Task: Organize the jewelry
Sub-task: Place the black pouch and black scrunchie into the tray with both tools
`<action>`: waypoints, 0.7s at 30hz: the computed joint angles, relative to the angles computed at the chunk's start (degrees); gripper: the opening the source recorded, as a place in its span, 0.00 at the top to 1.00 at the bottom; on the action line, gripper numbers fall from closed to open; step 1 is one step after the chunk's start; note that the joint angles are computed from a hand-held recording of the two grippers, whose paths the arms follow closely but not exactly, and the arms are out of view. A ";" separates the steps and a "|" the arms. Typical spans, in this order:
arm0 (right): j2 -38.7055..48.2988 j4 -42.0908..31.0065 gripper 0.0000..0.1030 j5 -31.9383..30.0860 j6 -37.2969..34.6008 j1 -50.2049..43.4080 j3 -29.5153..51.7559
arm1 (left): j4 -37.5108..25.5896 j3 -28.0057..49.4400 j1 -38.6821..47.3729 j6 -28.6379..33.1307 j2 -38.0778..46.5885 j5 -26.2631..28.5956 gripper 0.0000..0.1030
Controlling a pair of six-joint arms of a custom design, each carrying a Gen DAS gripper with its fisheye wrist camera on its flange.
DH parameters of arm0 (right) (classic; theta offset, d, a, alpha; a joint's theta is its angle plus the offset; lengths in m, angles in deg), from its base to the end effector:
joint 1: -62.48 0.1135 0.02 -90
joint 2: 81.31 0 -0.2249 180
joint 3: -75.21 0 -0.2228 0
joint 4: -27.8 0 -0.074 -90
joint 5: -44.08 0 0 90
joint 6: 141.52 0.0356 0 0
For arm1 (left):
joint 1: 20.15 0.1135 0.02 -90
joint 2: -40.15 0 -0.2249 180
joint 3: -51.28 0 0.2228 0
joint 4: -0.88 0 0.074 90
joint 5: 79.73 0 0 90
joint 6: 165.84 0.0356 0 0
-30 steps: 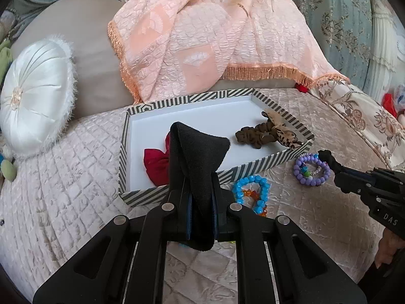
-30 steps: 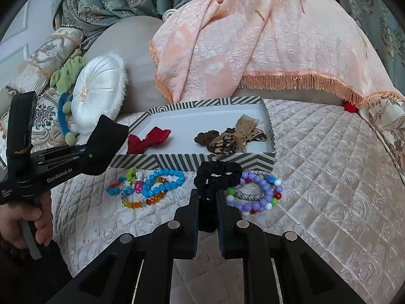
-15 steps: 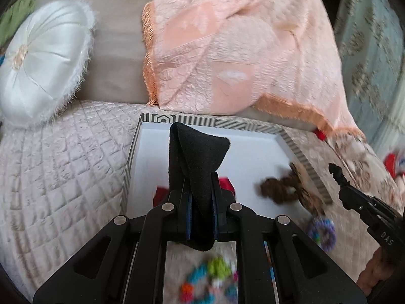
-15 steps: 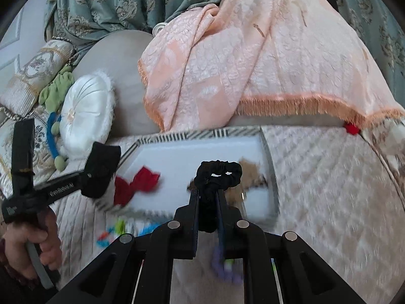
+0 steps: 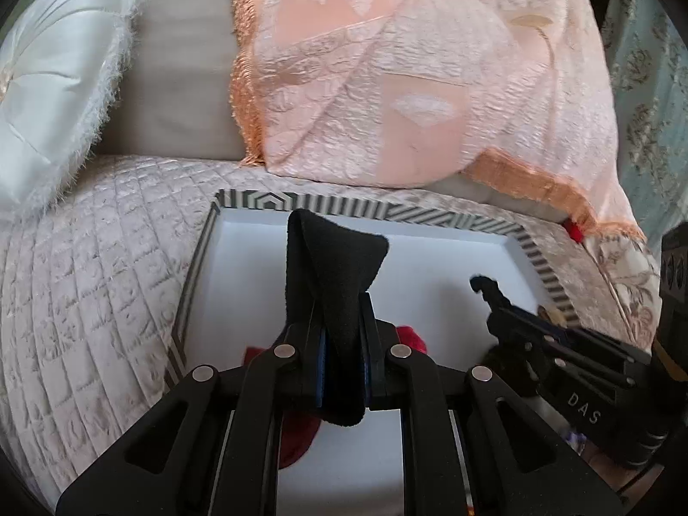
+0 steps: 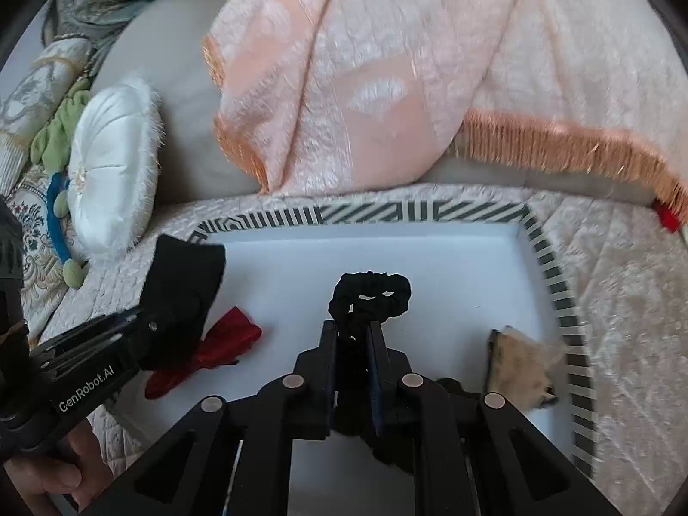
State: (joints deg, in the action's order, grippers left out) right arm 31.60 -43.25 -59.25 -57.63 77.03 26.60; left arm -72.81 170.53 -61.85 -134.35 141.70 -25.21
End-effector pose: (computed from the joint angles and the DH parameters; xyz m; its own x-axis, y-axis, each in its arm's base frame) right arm 0.3705 0.1046 0.3050 -0.7238 -0.2949 -0.6238 -0.4597 0.8803 0.1174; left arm 0.2638 -0.2074 0.3162 -0.5785 -0.4146 -0.7024 -0.3714 0.9006 -0.2256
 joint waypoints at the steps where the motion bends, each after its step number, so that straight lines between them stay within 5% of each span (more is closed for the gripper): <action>1: 0.87 0.02 0.89 0.18 0.31 -0.06 0.76 | 0.42 -0.63 0.67 -0.12 -0.25 0.23 0.88; 3: 2.15 -0.13 0.82 0.24 0.93 -0.14 2.00 | 1.33 -2.05 1.46 -0.18 -1.08 0.83 0.77; 6: 0.48 2.75 0.58 0.02 1.82 -0.41 -0.27 | 1.46 -3.09 0.94 -1.06 -2.54 -0.69 0.53; 13: -6.97 6.01 0.55 -2.60 3.16 -3.73 -5.11 | -4.14 -1.57 -1.65 -3.82 -5.11 -3.22 0.51; 21: -26.82 2.40 0.55 -5.06 -1.94 -13.14 -21.82 | -12.63 -6.29 -11.11 -15.20 -10.59 -4.68 0.50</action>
